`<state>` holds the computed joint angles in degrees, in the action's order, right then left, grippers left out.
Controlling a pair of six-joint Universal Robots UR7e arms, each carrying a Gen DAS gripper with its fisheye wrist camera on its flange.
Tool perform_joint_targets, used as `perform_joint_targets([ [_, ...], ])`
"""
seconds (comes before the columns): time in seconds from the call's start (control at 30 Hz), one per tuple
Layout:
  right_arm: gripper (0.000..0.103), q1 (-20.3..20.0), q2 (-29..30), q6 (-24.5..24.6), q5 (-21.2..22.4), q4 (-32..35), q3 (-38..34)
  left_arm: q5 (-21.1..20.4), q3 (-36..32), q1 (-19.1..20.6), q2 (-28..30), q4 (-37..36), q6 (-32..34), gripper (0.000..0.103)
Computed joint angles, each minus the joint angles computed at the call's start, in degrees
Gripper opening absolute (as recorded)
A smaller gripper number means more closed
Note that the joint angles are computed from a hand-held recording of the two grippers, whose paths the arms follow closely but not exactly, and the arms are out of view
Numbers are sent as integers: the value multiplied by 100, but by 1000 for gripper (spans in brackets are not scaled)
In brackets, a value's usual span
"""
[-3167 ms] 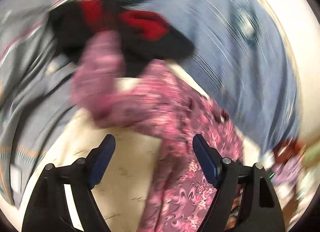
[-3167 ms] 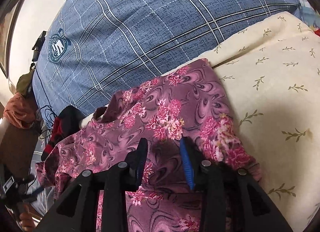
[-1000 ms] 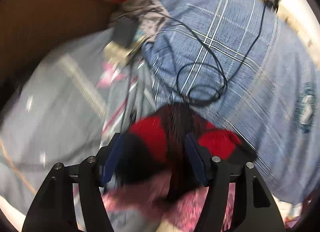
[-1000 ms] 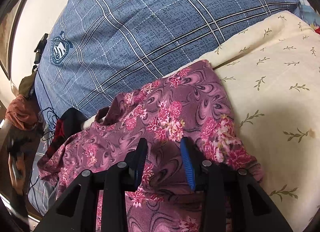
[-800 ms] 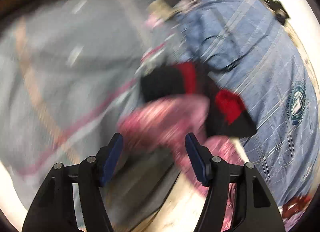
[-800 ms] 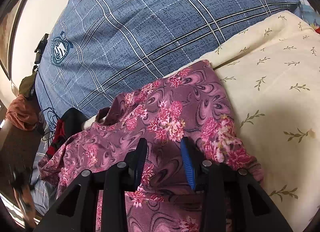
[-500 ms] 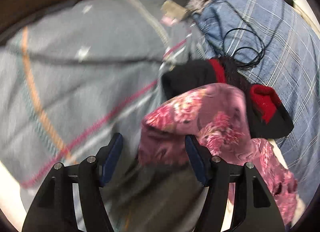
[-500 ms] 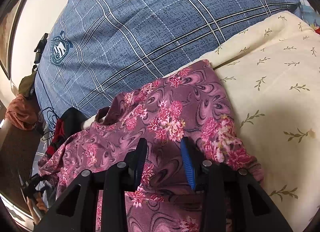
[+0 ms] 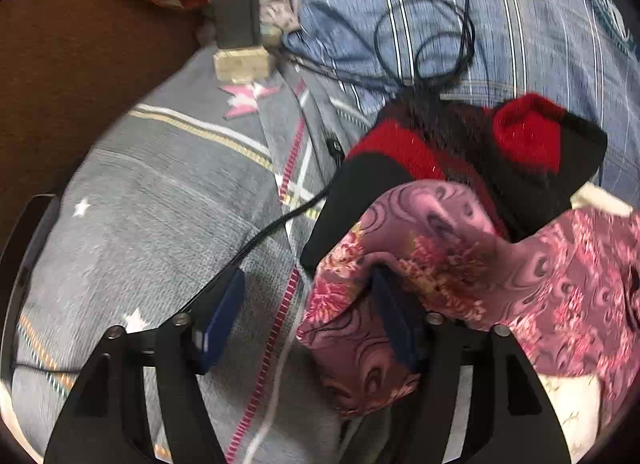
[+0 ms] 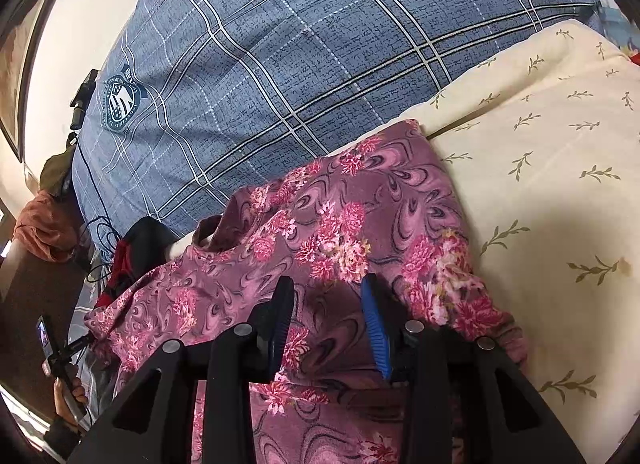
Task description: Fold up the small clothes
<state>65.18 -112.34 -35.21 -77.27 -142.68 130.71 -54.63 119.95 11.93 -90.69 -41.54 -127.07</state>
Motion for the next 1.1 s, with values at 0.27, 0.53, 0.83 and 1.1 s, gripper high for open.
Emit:
perform_joint_targets([
  [0.27, 37, -6, -1, -3, 11, 9, -3, 567, -94, 27, -349, -614, 24, 6],
  [0.53, 37, -11, -3, -3, 26, 12, -1, 592, -2536, 1302, 1136, 2020, -912, 8],
  [0.83, 39, -78, -32, -56, 167, 115, -10, 537, -389, -543, -846, -313, -2277, 60],
  [1.1, 40, -31, -30, -43, 106, 83, 5, 619, 1587, -1226, -1595, -2494, -3873, 61],
])
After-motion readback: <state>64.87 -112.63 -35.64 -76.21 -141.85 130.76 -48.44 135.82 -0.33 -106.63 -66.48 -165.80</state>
